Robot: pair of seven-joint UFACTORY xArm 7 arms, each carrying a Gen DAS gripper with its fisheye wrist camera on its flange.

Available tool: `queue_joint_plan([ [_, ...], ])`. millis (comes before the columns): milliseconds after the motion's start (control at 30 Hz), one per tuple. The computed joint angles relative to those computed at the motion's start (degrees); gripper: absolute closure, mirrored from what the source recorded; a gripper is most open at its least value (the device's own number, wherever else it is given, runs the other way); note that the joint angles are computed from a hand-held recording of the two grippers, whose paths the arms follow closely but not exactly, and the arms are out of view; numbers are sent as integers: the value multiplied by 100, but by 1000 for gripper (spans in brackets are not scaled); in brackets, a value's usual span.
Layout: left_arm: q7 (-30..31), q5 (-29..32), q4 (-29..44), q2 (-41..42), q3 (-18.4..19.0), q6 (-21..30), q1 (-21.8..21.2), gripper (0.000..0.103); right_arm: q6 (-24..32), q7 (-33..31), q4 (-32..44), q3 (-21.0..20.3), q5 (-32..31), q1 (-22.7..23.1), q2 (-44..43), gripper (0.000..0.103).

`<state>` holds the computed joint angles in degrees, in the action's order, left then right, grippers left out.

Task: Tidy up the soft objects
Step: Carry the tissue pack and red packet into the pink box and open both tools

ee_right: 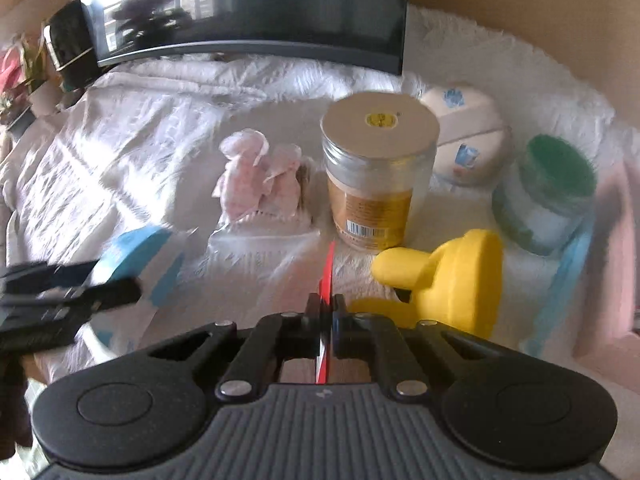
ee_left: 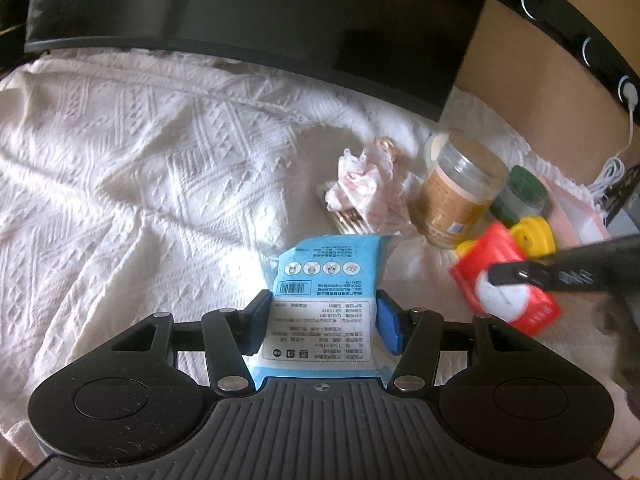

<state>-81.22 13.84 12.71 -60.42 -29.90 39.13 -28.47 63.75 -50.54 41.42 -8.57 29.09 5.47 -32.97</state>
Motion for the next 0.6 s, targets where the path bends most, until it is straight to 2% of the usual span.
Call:
queue_joint_plan([
  [200,71,300,294,229,-67,-262,452,44,355,-212,290,-467,194,-179,-364,98],
  [333,325,613,831,734,-167,-772,933,44,430,-340,572,-832,299,-419,-358,98],
  [467,569,942,1570,1637,-496,-1676,1464,44,220,-704,745,-1211,226,-793,-320,98],
  [600,718,1380,2559,2829,-1173,-2492,2225,44,-89,-1014,895,-1556,104,-1187,-95,98],
])
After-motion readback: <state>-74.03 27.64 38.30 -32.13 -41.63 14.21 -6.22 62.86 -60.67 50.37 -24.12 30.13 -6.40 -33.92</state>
